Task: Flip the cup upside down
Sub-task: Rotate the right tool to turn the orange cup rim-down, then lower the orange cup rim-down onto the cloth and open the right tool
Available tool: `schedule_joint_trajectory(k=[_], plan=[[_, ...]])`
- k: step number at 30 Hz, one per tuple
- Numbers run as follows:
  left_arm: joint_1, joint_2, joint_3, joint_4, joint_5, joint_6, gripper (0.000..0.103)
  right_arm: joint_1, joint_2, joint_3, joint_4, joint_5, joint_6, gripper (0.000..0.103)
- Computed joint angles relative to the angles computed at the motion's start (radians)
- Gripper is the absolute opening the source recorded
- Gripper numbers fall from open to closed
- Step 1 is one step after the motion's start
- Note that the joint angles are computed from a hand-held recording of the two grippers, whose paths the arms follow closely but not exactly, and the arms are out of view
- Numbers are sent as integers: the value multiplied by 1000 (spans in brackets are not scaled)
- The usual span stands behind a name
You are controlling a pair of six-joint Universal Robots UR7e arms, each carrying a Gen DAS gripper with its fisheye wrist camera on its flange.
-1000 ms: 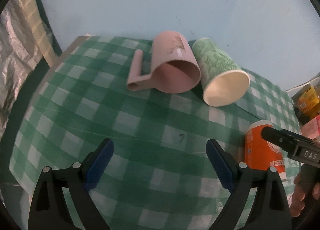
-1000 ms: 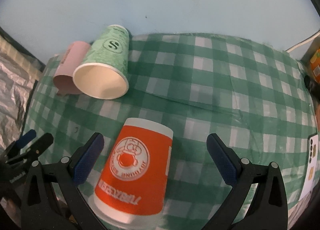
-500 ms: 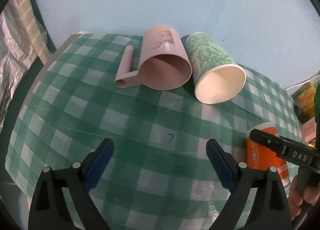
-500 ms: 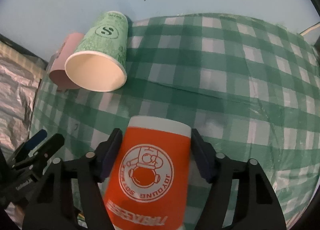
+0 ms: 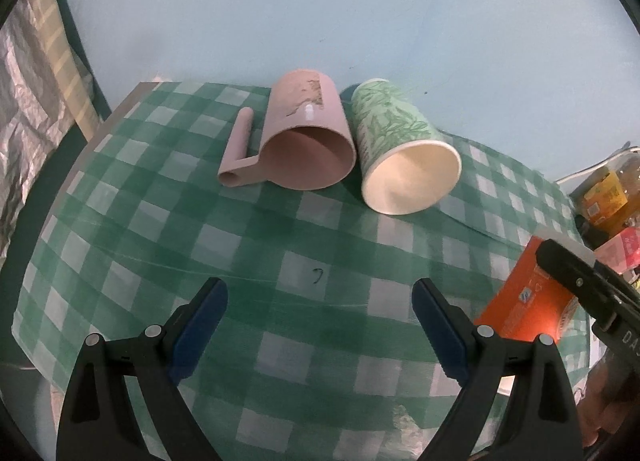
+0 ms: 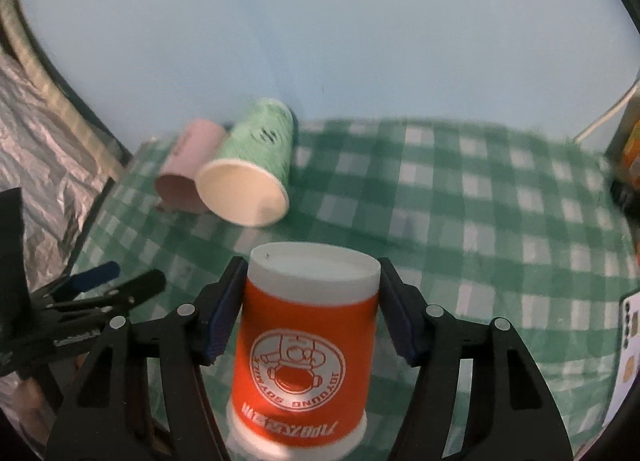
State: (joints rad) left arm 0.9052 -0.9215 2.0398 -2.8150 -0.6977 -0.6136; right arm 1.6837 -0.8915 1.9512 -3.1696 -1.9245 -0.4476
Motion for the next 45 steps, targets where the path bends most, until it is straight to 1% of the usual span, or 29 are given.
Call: schedule_joint_trajectory(k=[2, 7, 11, 14, 18, 22, 28, 35, 40, 45], plan=[[-6, -3, 6, -10, -3, 0, 95, 2, -5, 22, -59, 20, -23, 65], [-19, -2, 26, -32, 13, -9, 95, 16, 0, 65, -201, 30, -84, 64], [-26, 2, 49, -80, 18, 0, 95, 22, 7, 98, -310, 52, -143, 64], [-29, 3, 62, -90, 32, -10, 95, 22, 29, 113, -403, 59, -177, 64], [-24, -3, 80, -104, 29, -22, 95, 15, 66, 120, -494, 76, -209, 65], [-19, -1, 88, -122, 39, -21, 95, 13, 127, 115, -623, 77, -276, 64], [-14, 8, 94, -137, 36, -2, 95, 5, 181, 97, -703, 71, -310, 64], [-14, 19, 100, -160, 31, 7, 95, -9, 213, 113, -780, 82, -360, 64], [-23, 26, 111, -186, 37, 23, 95, -19, 216, 140, -826, 96, -360, 65], [-30, 34, 124, -224, 37, 38, 95, -23, 208, 158, -831, 93, -340, 65]])
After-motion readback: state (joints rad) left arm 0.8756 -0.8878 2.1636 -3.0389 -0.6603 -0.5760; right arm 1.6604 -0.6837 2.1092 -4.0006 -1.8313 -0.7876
